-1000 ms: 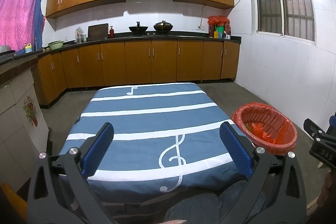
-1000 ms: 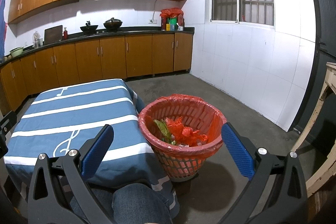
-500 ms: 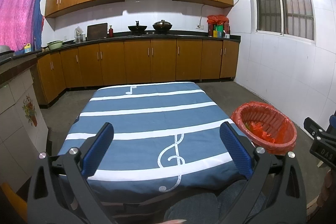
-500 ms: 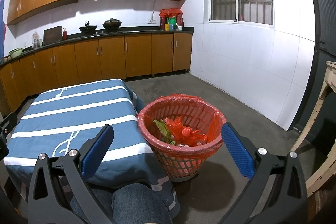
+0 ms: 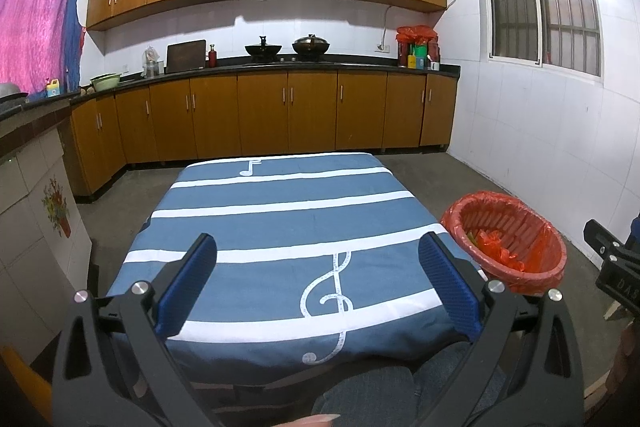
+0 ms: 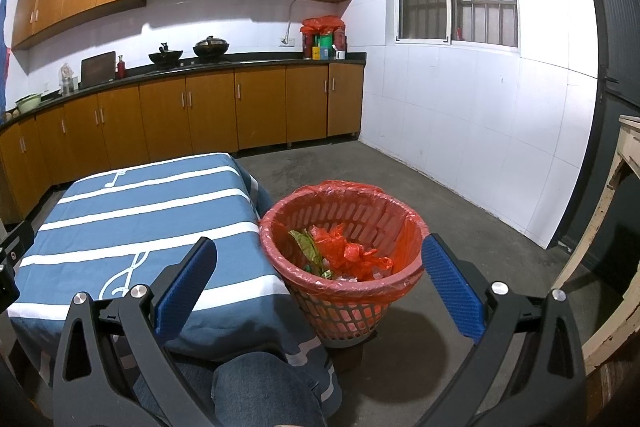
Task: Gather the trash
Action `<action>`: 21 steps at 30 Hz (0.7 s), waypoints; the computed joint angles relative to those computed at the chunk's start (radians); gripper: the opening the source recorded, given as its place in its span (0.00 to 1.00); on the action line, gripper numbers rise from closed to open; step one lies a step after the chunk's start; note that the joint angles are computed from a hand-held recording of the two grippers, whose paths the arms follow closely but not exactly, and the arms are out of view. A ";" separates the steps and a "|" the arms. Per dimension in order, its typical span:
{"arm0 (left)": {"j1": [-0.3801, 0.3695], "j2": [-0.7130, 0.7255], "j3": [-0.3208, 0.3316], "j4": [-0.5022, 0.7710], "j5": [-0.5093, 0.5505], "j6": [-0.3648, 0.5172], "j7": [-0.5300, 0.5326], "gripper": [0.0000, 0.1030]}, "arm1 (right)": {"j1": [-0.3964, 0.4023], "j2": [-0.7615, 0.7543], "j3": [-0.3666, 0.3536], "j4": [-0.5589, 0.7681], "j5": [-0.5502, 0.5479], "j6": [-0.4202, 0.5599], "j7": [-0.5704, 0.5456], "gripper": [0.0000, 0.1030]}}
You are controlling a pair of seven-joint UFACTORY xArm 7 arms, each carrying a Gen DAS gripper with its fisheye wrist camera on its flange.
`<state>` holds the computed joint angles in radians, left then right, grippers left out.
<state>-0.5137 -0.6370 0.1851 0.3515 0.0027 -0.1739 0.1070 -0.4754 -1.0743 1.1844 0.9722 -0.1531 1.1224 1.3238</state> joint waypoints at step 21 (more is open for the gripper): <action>-0.006 0.003 0.009 0.003 0.000 0.003 0.006 0.96 | -0.002 -0.003 -0.003 0.001 0.006 0.001 -0.006 0.98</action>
